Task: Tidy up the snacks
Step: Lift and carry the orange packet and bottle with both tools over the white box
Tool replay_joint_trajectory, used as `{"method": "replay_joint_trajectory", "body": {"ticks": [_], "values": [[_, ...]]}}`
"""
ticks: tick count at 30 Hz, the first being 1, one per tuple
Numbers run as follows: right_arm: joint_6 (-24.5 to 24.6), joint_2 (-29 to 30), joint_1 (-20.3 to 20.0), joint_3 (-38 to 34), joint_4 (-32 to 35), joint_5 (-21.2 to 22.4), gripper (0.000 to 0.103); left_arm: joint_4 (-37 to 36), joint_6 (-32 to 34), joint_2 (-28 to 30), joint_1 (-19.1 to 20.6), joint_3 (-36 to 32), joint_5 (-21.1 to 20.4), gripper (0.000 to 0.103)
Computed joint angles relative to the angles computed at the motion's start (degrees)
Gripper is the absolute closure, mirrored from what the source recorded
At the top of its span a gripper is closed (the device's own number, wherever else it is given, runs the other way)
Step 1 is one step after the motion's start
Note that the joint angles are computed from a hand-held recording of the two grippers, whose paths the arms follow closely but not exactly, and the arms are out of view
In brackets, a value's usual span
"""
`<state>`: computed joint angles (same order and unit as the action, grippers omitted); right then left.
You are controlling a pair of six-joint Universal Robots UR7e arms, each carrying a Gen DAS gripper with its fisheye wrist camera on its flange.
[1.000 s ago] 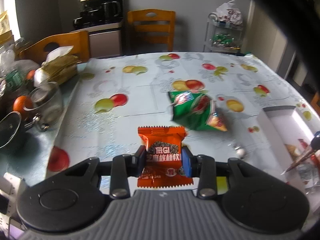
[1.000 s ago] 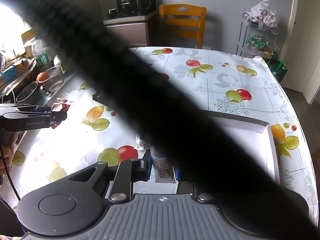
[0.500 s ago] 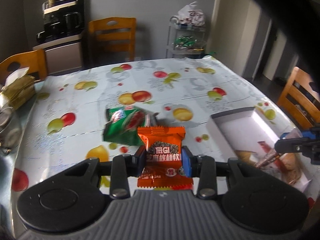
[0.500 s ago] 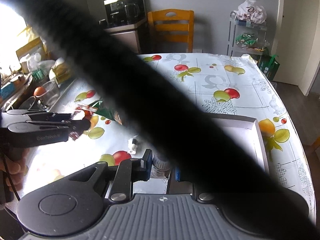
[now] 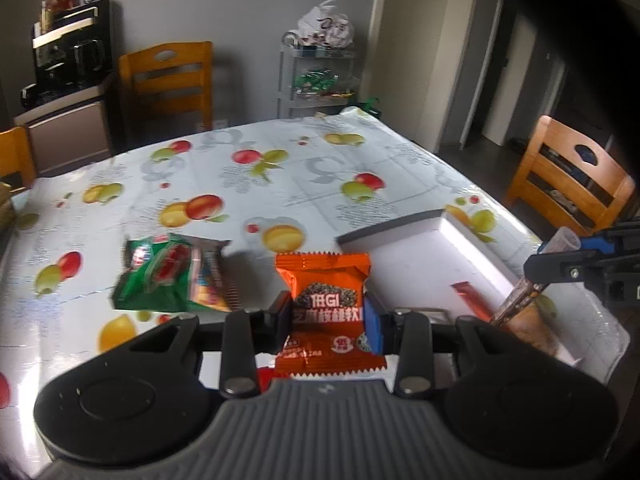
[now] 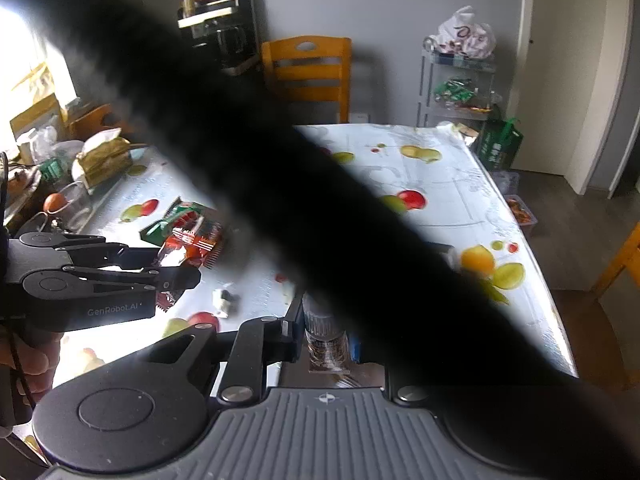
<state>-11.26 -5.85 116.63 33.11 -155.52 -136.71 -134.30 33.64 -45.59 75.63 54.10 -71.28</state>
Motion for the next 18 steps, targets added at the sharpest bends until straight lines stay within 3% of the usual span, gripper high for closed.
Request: {"method": "replay_joint_trajectory", "body": {"ticks": [7, 18], "values": [[1.90, -4.69, -0.02, 8.88, -4.06, -2.56, 0.080, 0.97, -0.10, 0.42, -0.99, 1.48, -1.76, 0.068], [4.54, -8.61, -0.26, 16.15, -6.33, -5.59, 0.080, 2.35, 0.30, 0.50, -2.24, 4.04, -3.49, 0.068]]}}
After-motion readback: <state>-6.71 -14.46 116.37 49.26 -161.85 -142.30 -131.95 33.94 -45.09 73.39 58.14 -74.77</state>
